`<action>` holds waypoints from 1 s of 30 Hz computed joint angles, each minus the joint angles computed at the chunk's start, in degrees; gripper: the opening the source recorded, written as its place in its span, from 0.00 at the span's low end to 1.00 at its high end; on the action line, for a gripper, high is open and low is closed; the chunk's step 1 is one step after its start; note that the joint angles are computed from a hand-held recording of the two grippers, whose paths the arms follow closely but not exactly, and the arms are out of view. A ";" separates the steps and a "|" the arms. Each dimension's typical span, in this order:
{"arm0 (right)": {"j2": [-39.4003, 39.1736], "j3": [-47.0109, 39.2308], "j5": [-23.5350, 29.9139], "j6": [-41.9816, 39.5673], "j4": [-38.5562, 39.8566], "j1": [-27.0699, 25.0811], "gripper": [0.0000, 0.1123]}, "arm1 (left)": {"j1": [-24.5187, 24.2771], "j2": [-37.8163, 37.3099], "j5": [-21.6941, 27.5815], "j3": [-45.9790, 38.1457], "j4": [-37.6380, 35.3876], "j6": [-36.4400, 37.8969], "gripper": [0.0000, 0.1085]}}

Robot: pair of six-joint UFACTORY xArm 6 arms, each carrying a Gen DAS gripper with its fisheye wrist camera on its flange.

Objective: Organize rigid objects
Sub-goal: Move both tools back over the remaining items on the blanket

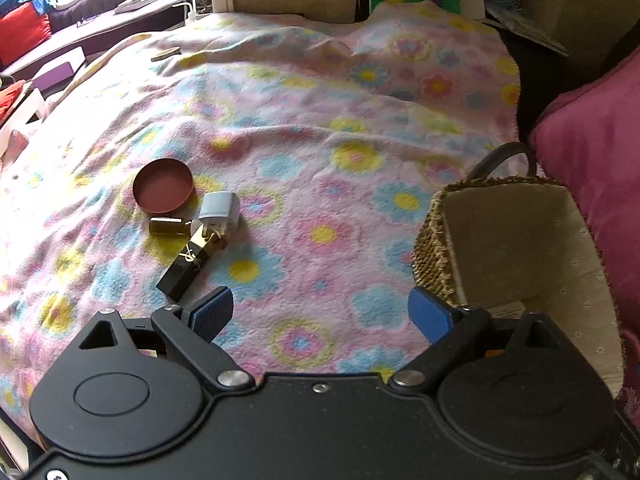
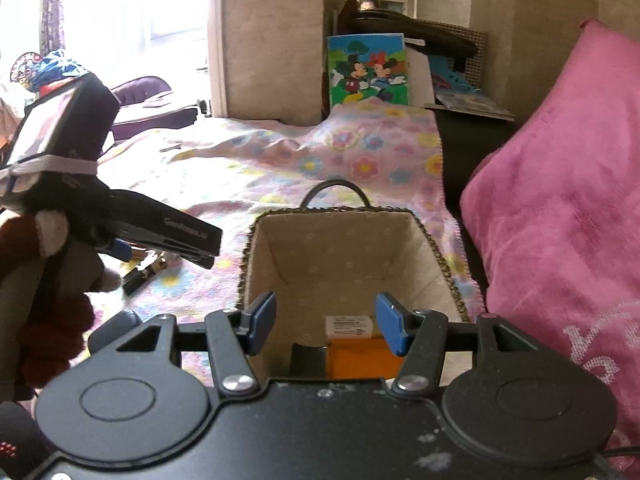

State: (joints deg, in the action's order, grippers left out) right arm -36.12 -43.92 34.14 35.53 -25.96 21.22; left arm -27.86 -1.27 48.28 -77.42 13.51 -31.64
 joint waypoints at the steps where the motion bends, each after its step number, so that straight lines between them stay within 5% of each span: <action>1: 0.21 -0.05 -0.26 -0.18 0.31 0.36 0.49 | 0.19 -0.05 -0.11 0.20 -0.30 0.14 0.84; 18: 11.45 -5.76 -6.77 -6.18 7.24 8.44 0.49 | 10.17 0.97 1.42 2.00 -0.71 -1.45 0.84; 30: 27.44 -16.48 -9.96 -3.17 1.29 10.43 0.49 | 19.82 3.35 -0.12 3.67 -7.50 -4.45 0.84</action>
State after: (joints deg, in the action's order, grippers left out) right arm -8.68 -60.39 24.18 32.36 -24.67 31.65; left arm -8.04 2.08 48.17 -73.75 6.01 -36.09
